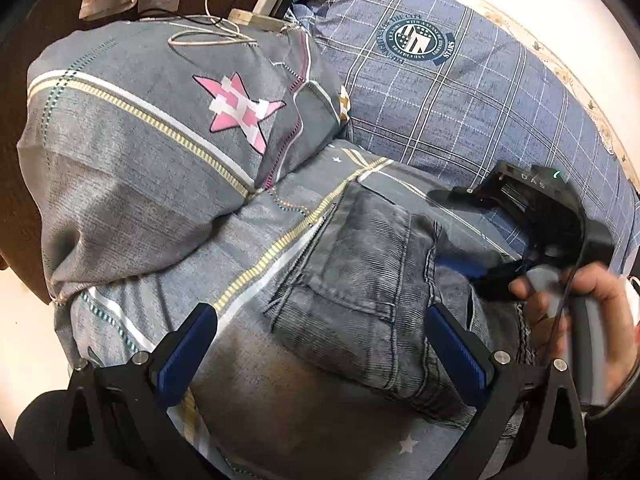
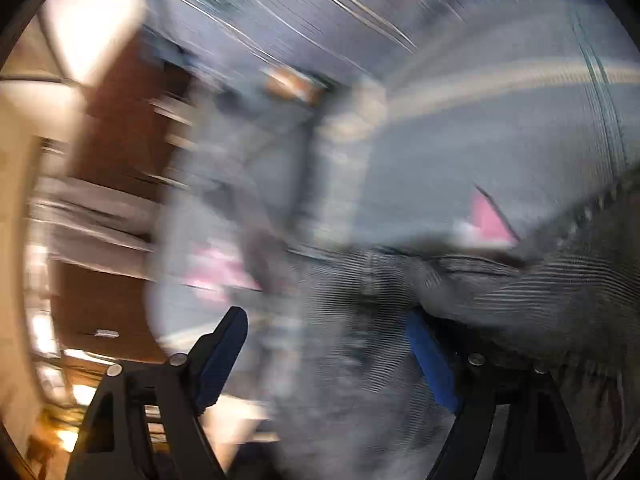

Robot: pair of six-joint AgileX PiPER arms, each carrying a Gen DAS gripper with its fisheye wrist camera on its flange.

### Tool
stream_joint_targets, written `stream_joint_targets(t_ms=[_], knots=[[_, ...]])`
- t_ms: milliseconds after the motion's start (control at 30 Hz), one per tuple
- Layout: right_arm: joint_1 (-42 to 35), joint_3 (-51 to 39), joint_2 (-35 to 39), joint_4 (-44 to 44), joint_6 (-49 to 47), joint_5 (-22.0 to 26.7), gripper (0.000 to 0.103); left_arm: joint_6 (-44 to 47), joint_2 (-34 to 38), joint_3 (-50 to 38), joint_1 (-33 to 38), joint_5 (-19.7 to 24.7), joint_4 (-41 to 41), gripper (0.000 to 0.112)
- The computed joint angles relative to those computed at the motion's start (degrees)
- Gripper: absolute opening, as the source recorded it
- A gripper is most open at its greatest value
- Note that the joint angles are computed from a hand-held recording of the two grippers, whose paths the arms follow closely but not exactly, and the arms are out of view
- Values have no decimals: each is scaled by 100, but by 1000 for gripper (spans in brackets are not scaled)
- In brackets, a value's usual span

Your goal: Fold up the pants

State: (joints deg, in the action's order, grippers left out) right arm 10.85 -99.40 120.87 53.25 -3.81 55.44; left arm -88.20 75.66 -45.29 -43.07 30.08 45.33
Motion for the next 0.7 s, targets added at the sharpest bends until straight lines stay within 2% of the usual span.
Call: stream_joint_targets(t_ms=[100,233,333,400,467,600,667,700], knots=[[-66,555,-576,362,-401,-198,83,-396,-58,70,-129,230,376,103],[-119,1226,-1273,713,-1111,-356,83,-580,-54,50,-227,302,460,103],[-166,1143,-1006,297,-711,-604,84,-810,16,-13,-550,521,785,103],[-364,1076,-574,431,-503,-383,84,-837,-2,-11,-727,657,895,103],[-488,1137,-781,599,-468,-290,84,-958,-9,9,-841,790,1047,103],[-446,1098,-1143,537,-793,-568,84,-881,23,8,-743,601,887,103],[-425,994,-897,253,-495,-699,88,-791,28,-8,-694,455,825,103],[-455,936,-659,152,-335,-563,87,-740,23,-14,-688,403,826,103]])
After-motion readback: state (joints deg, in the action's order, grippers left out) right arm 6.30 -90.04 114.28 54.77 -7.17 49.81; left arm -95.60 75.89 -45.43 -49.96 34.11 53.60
